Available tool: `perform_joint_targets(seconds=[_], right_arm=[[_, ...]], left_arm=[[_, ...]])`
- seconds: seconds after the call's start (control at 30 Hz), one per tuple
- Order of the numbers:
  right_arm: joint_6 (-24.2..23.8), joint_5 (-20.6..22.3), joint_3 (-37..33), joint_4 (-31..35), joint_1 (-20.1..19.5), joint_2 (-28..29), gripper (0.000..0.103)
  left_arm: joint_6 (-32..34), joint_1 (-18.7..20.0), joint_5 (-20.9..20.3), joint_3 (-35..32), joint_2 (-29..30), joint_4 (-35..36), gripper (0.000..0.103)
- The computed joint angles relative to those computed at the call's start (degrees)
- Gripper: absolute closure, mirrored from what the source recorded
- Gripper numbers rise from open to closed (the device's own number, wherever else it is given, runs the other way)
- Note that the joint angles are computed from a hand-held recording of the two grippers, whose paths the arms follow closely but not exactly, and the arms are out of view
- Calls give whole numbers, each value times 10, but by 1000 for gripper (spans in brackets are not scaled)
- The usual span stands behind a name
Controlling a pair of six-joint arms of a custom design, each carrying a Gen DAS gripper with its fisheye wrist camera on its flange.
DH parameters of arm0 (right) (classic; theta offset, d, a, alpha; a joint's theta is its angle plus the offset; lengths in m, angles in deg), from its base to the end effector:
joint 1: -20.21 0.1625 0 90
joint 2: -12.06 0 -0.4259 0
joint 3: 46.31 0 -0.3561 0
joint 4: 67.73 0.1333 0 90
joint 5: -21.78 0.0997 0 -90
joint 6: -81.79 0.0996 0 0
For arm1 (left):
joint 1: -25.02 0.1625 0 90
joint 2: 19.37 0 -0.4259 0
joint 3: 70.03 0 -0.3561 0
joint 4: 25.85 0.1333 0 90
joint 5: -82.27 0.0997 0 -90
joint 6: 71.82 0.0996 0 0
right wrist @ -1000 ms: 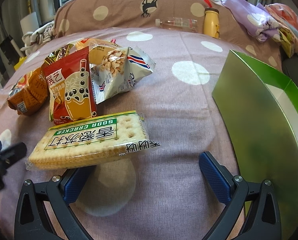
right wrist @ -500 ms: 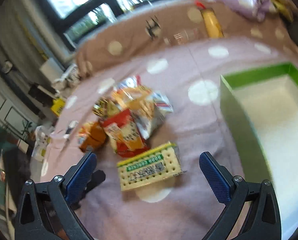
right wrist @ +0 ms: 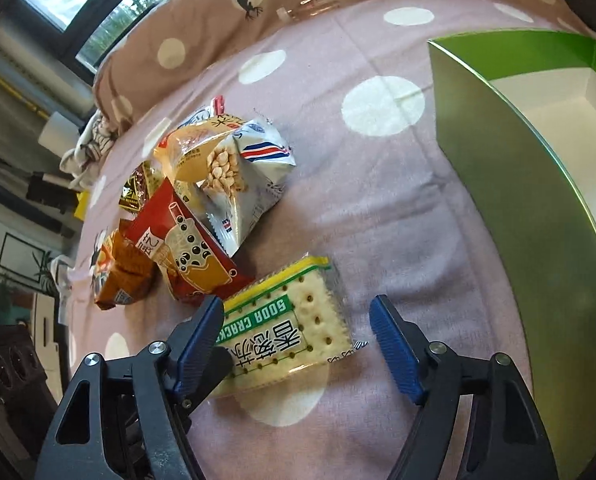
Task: Organize snacks
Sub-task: 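Grasp the soda cracker pack with the right gripper and lift it, then carry the cracker pack over the green box with the right gripper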
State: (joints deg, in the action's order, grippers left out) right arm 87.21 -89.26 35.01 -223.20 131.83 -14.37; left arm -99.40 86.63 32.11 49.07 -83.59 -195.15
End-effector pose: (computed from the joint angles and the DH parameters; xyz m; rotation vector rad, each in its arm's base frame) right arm 0.3491 -0.6160 -0.0123 0.3473 -2.7827 0.3742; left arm -0.0703 -0.5446 0.2263 -0.1832 2.5690 -0.9273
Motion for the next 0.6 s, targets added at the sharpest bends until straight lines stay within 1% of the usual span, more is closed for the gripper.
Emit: perform_joint_targets(seconds=[0.07,0.13,0.17,0.27,0.33,0.4,0.43,0.5,0.53,0.6], right_arm=[[7,5,14,0,1,-12,35],[3,18,31,-14,2,-26,35],[-3,27,45,-36,4,-35,35],[-13,27,80,-106,13,-61,35],[-19,30,110,-159,15,-84,35],[-20,42,140,-205,12,-107,35],[-21,40,150,-223,12,-115,35],[-26,20,165,-261,16,-127,35],[-26,10,169,-273,18,-131,35],[-18,-1,179,-291,15,-141,35]], left_arm=[[4,-12,25,2,2,-7,70],[32,-31,47,7,8,-45,73],[45,-38,50,11,9,-63,72],[81,-61,63,10,14,-95,70],[102,-72,55,7,19,-112,70],[117,-77,37,0,22,-115,72],[131,-81,27,-7,27,-120,72],[155,-88,17,-17,39,-130,72],[172,-95,18,-28,52,-134,72],[187,-104,24,-42,65,-128,72]])
